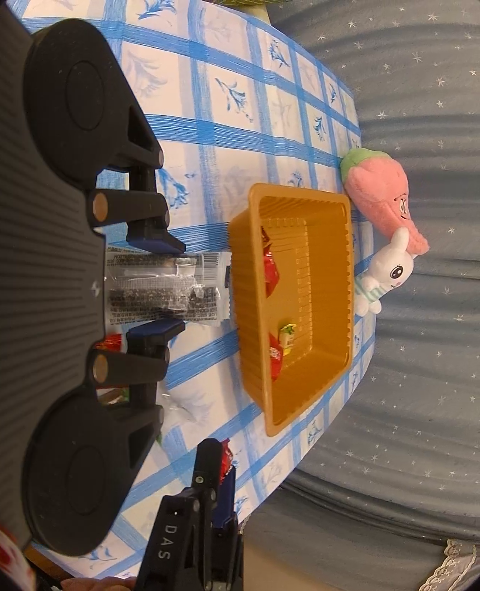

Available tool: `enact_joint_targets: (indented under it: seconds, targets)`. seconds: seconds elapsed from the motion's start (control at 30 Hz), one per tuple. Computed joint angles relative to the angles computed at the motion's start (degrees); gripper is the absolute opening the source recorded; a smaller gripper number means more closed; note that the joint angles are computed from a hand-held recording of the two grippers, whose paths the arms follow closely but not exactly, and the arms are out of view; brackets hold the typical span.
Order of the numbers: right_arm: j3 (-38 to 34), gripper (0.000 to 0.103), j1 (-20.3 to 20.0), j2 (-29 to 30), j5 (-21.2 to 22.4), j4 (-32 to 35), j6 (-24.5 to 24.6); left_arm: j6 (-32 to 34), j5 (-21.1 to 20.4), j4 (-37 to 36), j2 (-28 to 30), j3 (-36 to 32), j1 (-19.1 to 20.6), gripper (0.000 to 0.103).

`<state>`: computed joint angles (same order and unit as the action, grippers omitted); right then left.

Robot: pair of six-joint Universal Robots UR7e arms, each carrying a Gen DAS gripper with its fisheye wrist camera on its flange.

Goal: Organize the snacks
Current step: 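Grasp the red wrapped candy with the right gripper while the left gripper holds the stick packet, then carry the stick packet and red candy into the orange tray and open both grippers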

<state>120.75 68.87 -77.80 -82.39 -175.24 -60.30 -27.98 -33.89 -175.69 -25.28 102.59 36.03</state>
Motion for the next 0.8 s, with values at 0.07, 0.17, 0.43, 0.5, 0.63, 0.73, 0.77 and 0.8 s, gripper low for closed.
enact_joint_targets:
  seconds: [0.07,0.17,0.43,0.5,0.63,0.73,0.77,0.8]
  targets:
    - [-0.4,0.03,0.3,0.2,0.2,-0.2,0.1,0.7,0.1,0.1,0.2,-0.7,0.1,0.034]
    - [-1.4,0.03,0.8,0.6,0.0,0.5,0.7,1.6,0.2,-0.2,0.4,-1.6,0.4,0.034]
    - [-4.8,0.03,2.5,3.0,-0.4,0.8,1.4,5.2,-0.1,-1.3,1.5,-4.9,1.6,0.034]
    - [-6.2,0.03,2.9,4.0,-0.6,1.0,2.1,6.4,-0.1,-2.0,1.8,-5.9,2.2,0.034]
    - [-9.2,0.03,4.0,6.1,-1.1,1.8,3.7,9.0,-0.6,-3.1,2.5,-8.3,3.4,0.034]
    - [-11.4,0.03,4.6,7.6,-1.3,2.0,4.4,10.9,-1.0,-3.9,3.2,-10.4,4.4,0.034]
    - [-12.4,0.03,4.9,8.3,-1.5,2.4,4.7,11.7,-1.0,-4.1,3.6,-11.2,4.7,0.034]
    - [-13.2,0.03,5.0,8.8,-1.6,2.6,5.1,12.4,-0.9,-4.2,3.9,-12.1,4.9,0.034]
